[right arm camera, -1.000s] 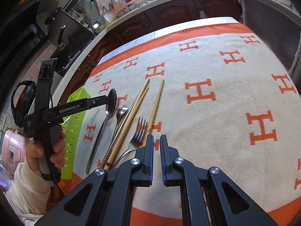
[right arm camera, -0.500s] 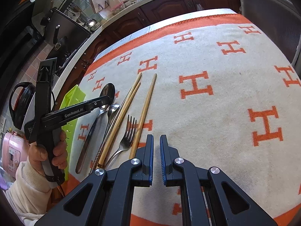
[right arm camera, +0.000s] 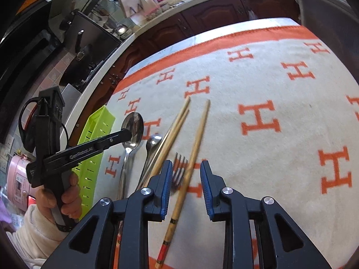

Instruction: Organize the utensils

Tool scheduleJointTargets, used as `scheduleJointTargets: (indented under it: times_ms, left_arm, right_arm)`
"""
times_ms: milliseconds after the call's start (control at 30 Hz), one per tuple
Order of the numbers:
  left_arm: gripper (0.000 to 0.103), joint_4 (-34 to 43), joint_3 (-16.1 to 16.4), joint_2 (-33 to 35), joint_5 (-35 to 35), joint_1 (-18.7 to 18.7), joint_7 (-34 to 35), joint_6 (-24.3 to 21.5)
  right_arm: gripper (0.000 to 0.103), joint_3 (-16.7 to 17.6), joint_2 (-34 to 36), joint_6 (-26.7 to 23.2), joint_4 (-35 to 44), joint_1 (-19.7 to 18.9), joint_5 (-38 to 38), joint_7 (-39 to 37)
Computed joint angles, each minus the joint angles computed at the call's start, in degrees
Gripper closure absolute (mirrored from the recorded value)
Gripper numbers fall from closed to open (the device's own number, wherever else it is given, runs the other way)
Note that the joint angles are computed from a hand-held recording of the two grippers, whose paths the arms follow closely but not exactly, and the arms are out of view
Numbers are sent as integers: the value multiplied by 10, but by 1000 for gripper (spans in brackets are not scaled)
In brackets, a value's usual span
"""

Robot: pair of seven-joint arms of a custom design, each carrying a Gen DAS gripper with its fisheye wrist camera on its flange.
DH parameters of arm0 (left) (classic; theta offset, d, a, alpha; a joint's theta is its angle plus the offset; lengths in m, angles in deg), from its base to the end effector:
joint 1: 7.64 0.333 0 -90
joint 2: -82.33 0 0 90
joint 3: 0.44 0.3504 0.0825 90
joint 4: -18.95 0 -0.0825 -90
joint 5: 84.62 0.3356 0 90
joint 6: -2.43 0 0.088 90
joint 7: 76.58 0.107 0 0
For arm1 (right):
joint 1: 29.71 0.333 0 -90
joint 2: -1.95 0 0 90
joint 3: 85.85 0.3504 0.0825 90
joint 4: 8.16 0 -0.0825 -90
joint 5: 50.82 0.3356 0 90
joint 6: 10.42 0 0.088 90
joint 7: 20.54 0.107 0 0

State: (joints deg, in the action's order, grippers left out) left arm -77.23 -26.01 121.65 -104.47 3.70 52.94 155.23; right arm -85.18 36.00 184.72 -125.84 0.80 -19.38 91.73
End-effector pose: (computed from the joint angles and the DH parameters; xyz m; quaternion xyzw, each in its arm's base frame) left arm 0.6884 -0.1004 0.3252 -0.4845 0.8282 -0.2814 0.0142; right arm 0.5605 0.2692 0.2952 -0.5030 0.7872 -0.0795 0.3478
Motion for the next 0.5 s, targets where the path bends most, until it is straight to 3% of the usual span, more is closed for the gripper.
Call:
scheduleJointTargets:
  times_ms: [133,233,333,400,433,500]
  left_arm:
    - [103,-3,-24,-7,-34,33,25,-9]
    - [103,-9,-43,-15,-72,58,57,-10]
    - [103,-13,-54,-24,-115,77,90,-14]
    - [103,-15,-54,-29,-139,82,108,-17]
    - [103,-17,-57,-32,-155,87,120,-17]
    - [103,-22,-58,-39,-184,93,144,-20]
  right_arm:
    - [77,-59,28,-40,46,45,-3,-15]
    - [78,-68,44,-46,66,49,-14,-16]
    - [91,-76,49,-39,65,57,-26,-30]
    - [94,-55,48,-23,59,42,-33,-39]
    - [100,-26,46,-1,53,17,-42,-46]
    - [100,-7,40,31,40,5,-41,-53]
